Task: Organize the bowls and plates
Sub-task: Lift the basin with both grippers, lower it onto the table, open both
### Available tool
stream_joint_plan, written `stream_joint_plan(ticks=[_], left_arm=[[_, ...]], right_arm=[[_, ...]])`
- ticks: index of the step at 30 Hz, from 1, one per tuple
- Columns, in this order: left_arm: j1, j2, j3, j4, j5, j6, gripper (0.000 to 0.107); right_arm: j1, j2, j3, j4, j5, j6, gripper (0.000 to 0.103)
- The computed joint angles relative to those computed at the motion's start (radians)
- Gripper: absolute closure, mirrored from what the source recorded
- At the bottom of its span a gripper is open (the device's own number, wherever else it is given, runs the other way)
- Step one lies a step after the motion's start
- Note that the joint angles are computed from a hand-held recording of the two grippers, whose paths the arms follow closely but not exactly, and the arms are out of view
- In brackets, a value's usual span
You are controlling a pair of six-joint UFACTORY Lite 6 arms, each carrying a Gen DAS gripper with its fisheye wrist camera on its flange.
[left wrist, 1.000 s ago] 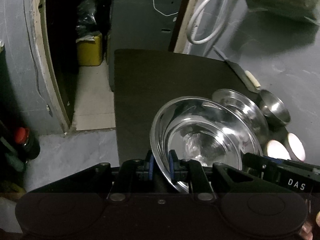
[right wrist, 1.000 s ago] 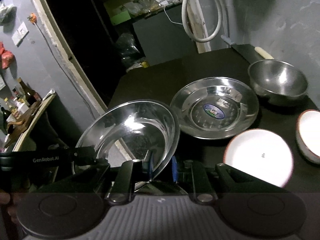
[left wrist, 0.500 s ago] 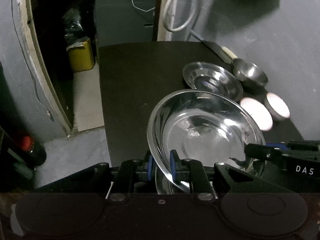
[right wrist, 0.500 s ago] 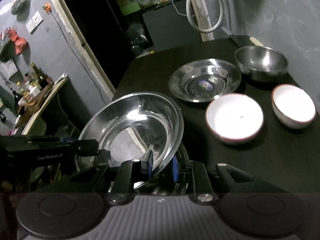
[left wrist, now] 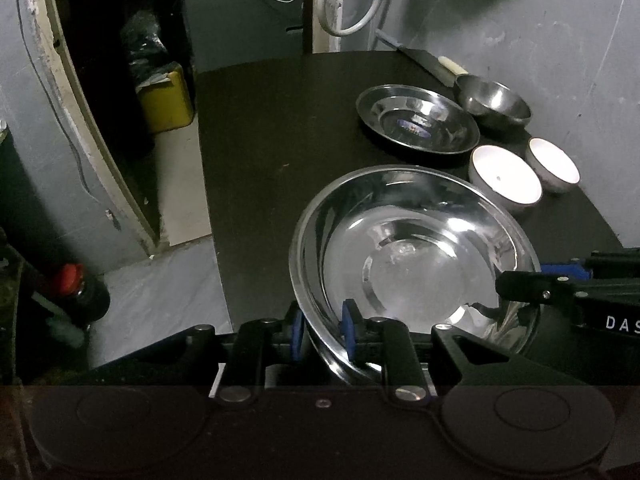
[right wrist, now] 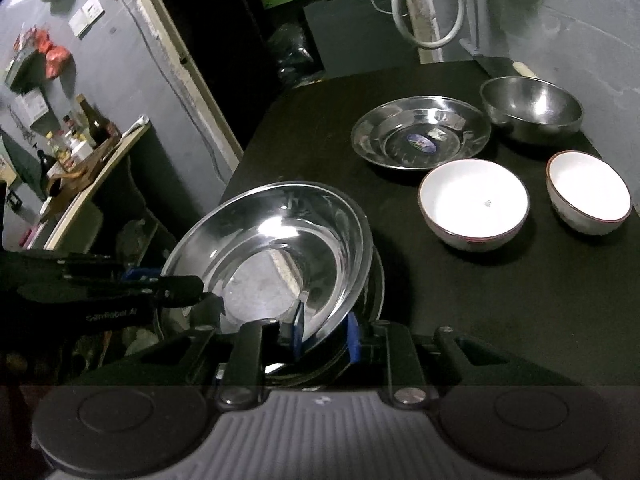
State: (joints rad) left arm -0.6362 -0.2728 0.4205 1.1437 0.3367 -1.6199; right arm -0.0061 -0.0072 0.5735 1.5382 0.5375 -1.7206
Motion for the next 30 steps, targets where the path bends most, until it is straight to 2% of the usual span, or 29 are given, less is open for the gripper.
stream_joint_plan(ticks=[6,21,30], left_arm=[[-0.026,0.022,0.016,-0.026,0.03,0.009,0.083],[-0.029,0.079,0.035,-0.024,0.024,-0.007,0.081],[-0.049,0.092,0.036,0.025,0.035,-0.06,0.081]], right_arm=[[0.012,-0.009,-0.008,-0.032,-0.005,0.016,0.072],[0.035,-0.034,-0.021,-0.07,-0.021,0.048,0.065],[0.04,-0.041,-0.023,-0.066,-0.027,0.046,0.054]])
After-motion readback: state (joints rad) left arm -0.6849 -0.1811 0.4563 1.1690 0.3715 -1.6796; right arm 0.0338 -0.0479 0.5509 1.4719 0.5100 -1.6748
